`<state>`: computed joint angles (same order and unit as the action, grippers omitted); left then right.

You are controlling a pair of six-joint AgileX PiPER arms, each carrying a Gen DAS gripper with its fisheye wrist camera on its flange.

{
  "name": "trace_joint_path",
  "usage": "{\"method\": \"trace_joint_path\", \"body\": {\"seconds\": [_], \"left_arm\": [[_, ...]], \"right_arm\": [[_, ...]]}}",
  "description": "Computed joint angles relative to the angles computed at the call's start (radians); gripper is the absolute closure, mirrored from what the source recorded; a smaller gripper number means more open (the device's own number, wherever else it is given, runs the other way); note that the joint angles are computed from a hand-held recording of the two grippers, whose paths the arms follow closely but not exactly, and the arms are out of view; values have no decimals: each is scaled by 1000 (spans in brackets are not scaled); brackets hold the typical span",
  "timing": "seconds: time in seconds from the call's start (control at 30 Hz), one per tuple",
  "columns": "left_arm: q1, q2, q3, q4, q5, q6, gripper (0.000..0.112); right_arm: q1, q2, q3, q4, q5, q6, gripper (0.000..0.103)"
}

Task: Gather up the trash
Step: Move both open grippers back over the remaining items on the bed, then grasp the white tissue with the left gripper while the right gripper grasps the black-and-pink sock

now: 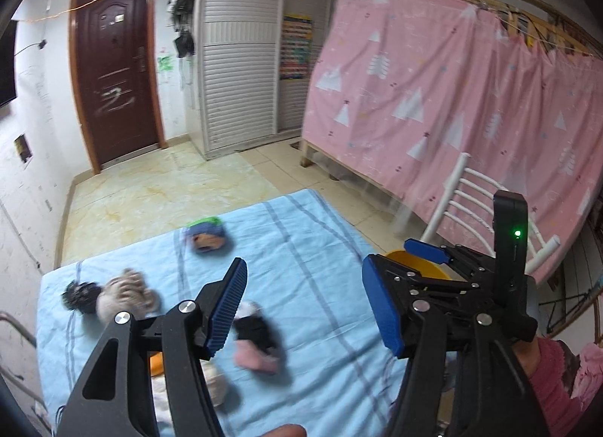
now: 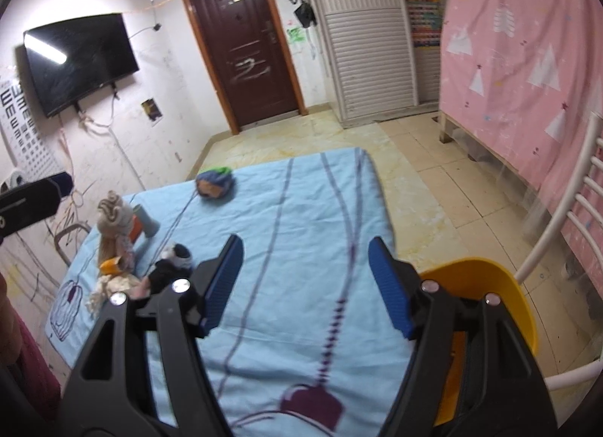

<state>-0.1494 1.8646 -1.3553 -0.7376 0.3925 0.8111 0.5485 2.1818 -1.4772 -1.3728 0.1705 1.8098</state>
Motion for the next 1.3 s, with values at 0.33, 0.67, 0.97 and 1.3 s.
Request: {"method": "trace_joint_path", "body": {"seconds": [0.33,0.67,0.97,1.3], "left_arm": [[144,-19,59,-101,11,133,56],[251,16,120,-171,29,260,55],[308,73,154,-197,38,385,51],[321,182,89,-70,49,302,45]], "right_arm": [[60,120,-230,657,58,-692,31],[104,253,-471,987,161,-1053,27],[128,370,-698,1117,298,-1195,27],[139,526,-989,1210,477,-1281,27]]}}
